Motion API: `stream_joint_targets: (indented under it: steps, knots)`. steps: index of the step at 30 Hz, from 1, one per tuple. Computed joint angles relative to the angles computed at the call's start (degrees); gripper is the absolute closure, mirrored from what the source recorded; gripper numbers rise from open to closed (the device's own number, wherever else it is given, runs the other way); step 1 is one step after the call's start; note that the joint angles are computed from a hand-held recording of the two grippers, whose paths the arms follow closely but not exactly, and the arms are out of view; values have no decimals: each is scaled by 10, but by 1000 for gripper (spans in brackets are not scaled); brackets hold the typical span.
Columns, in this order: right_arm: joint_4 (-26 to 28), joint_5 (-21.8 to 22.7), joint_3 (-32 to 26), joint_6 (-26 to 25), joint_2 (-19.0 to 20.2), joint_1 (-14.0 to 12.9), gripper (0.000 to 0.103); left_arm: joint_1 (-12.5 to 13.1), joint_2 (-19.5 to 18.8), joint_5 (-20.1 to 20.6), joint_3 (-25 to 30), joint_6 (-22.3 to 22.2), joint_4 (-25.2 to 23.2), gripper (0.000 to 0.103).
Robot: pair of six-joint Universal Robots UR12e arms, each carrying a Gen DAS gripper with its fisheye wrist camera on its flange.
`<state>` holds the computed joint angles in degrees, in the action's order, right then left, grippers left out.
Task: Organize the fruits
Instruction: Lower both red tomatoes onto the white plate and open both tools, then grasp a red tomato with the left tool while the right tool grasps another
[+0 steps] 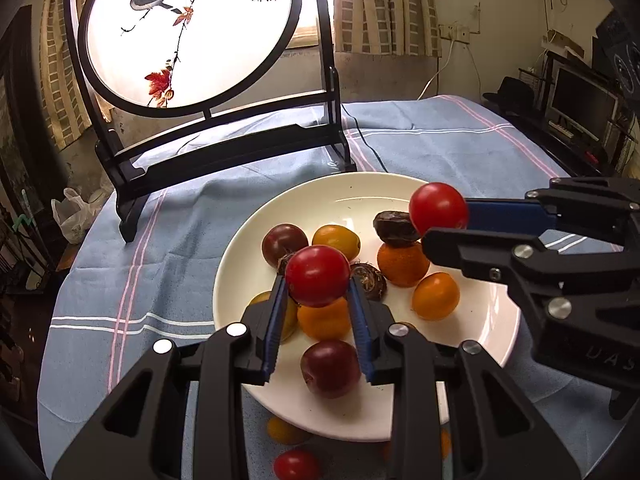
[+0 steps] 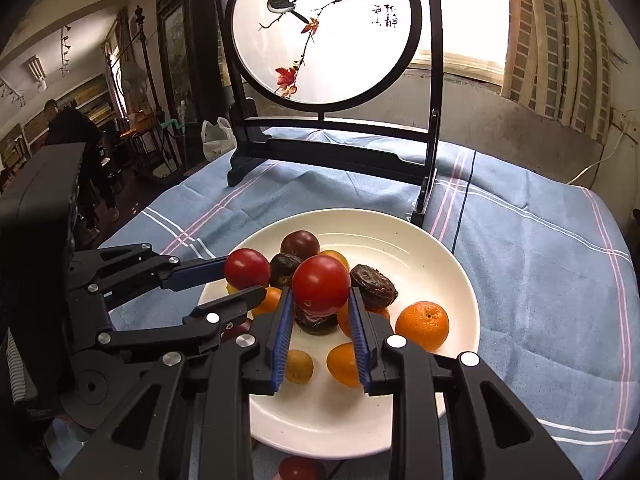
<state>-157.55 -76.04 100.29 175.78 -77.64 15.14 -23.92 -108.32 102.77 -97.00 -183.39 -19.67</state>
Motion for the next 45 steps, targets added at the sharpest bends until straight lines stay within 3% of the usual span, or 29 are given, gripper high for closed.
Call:
stream_joint_targets:
  steps: [7,9,10,11,12,18,25,34,45]
  knots:
    - [12,-11,-14,0,10,5,75,-4,-7,11,8,7,-7,72]
    - [14,-24,-17,1,12,8,64,-4,-9,14,10,6,-11,71]
    - [12,-33,-17,4,11,8,53,-5,-9,19,10,7,-7,63]
    - [1,-37,-15,10,10,8,53,-6,-9,26,9,7,1,54]
    - [-5,-31,-12,12,7,5,53,-7,-9,30,6,7,9,53]
    - [-40,-12,12,16,-23,-9,53,0,10,20,-9,3,37,53]
    - [-45,3,65,-15,-74,-24,46,11,52,6,-61,16,84,43]
    - [7,1,134,-83,-107,-13,46,19,101,-35,-144,35,51,41]
    - [41,-36,122,-105,-74,14,49,17,83,-63,-146,32,14,41]
